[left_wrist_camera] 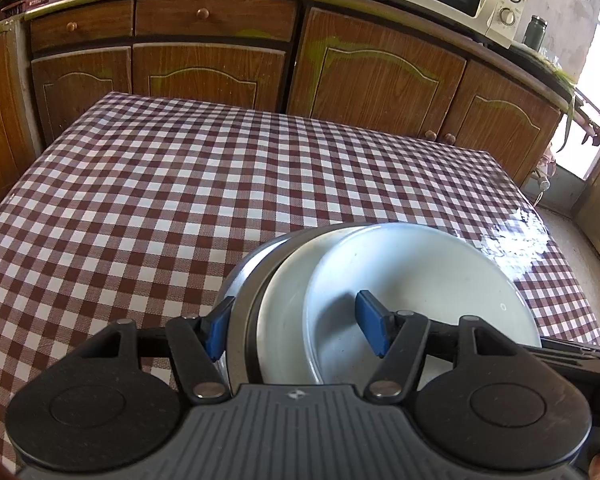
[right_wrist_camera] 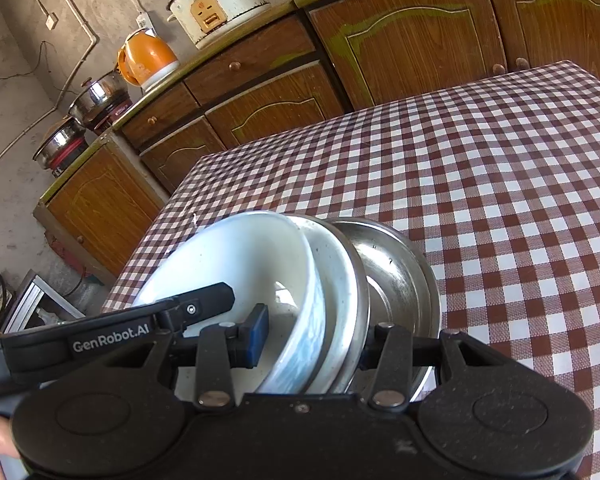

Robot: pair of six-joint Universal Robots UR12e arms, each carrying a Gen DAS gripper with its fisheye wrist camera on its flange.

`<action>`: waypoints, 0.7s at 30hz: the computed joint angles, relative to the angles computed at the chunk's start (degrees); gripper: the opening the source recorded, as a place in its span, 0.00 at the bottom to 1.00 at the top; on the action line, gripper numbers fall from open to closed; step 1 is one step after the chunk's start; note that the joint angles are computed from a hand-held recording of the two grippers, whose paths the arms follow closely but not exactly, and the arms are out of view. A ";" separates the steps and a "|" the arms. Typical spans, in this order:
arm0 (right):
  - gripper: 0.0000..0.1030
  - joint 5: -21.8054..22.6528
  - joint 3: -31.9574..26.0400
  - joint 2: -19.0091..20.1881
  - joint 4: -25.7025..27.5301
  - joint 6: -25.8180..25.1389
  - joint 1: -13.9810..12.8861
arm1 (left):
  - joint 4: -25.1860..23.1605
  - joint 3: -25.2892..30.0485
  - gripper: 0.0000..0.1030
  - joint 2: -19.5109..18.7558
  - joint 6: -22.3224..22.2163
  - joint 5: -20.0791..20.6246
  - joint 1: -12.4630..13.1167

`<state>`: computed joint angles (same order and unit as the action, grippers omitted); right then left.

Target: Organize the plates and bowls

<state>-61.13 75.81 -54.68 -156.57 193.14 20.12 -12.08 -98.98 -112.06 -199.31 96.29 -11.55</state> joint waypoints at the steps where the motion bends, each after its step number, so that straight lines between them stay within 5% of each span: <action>1: 0.51 -0.13 -0.22 0.17 0.24 -0.10 0.04 | -0.04 0.02 0.63 -0.08 0.00 -0.23 0.10; 6: 0.50 -2.84 -1.39 0.92 0.99 -3.15 0.65 | -1.44 1.41 0.56 -1.25 4.09 2.84 -0.85; 8: 0.51 -4.56 -1.69 1.19 0.70 -2.75 0.99 | -0.66 1.24 0.60 -1.55 0.61 -0.03 0.02; 12: 0.50 -4.05 -2.84 2.35 1.14 0.23 0.73 | -0.06 1.90 0.60 -2.49 0.99 -0.82 0.33; 21: 0.53 -7.20 -4.74 3.58 1.17 -5.53 1.18 | -0.25 2.02 0.57 -2.39 1.82 0.49 0.31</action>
